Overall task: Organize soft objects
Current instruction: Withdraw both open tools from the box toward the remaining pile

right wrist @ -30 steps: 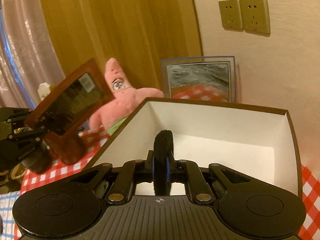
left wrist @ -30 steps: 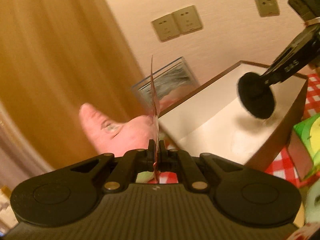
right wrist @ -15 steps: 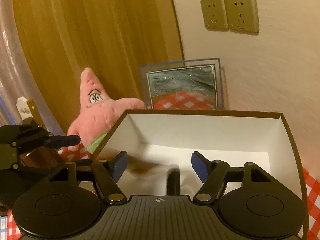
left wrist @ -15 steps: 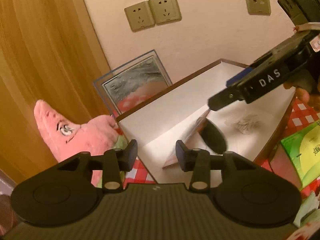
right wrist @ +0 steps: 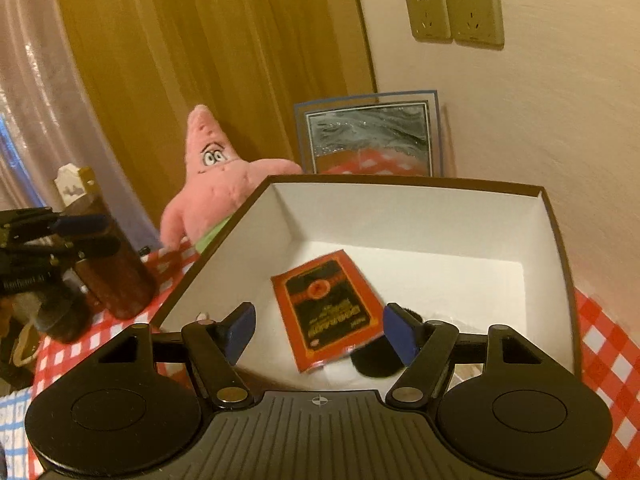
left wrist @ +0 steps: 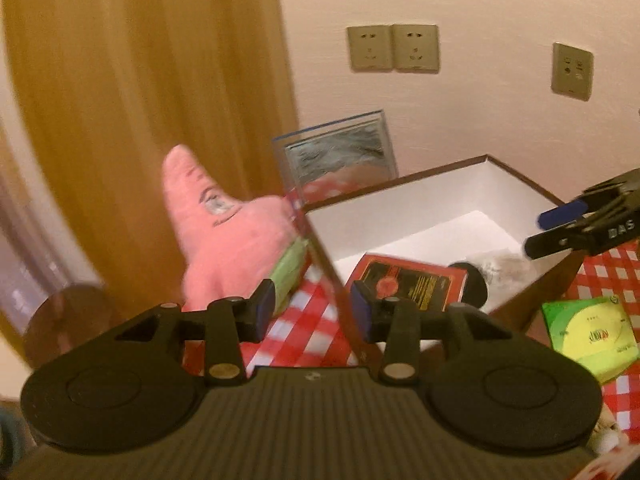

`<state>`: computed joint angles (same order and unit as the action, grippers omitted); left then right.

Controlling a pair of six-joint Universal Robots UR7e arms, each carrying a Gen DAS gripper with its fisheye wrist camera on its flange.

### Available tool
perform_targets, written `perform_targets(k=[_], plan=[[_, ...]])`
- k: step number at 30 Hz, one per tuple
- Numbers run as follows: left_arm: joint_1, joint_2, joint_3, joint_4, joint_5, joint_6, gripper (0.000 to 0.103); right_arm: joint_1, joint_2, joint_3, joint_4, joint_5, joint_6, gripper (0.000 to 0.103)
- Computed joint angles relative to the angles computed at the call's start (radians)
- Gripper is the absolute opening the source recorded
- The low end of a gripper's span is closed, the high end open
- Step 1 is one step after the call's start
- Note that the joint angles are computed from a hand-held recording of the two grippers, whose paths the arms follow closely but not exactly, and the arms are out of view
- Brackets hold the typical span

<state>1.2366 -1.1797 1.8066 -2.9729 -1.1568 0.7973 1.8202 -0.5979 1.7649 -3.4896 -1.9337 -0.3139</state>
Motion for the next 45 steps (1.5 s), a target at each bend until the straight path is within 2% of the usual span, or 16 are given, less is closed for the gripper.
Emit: perform_targets(k=[9, 17, 22, 27, 32, 39, 45], plan=[[-0.065, -0.188, 0.182, 0.029, 0.127, -0.131, 0.039, 0.022, -0.111, 0.178, -0.056, 0.036, -0.04, 0.07], [-0.137, -0.356, 0.375, 0.049, 0.236, -0.319, 0.04, 0.047, -0.189, 0.333, -0.117, 0.07, -0.045, 0.07], [-0.202, -0.456, 0.488, 0.084, 0.341, -0.439, 0.04, 0.065, -0.226, 0.422, -0.143, 0.074, -0.043, 0.07], [-0.267, -0.563, 0.578, 0.177, 0.402, -0.568, 0.04, 0.08, -0.253, 0.494, -0.15, 0.08, -0.038, 0.07], [-0.351, -0.648, 0.666, 0.264, 0.506, -0.676, 0.04, 0.082, -0.272, 0.556, -0.159, 0.093, -0.024, 0.07], [-0.433, -0.789, 0.741, 0.504, 0.517, -0.892, 0.04, 0.075, -0.288, 0.628, -0.152, 0.097, -0.001, 0.07], [-0.486, -0.867, 0.775, 0.696, 0.54, -1.056, 0.04, 0.065, -0.283, 0.67, -0.145, 0.085, 0.017, 0.07]])
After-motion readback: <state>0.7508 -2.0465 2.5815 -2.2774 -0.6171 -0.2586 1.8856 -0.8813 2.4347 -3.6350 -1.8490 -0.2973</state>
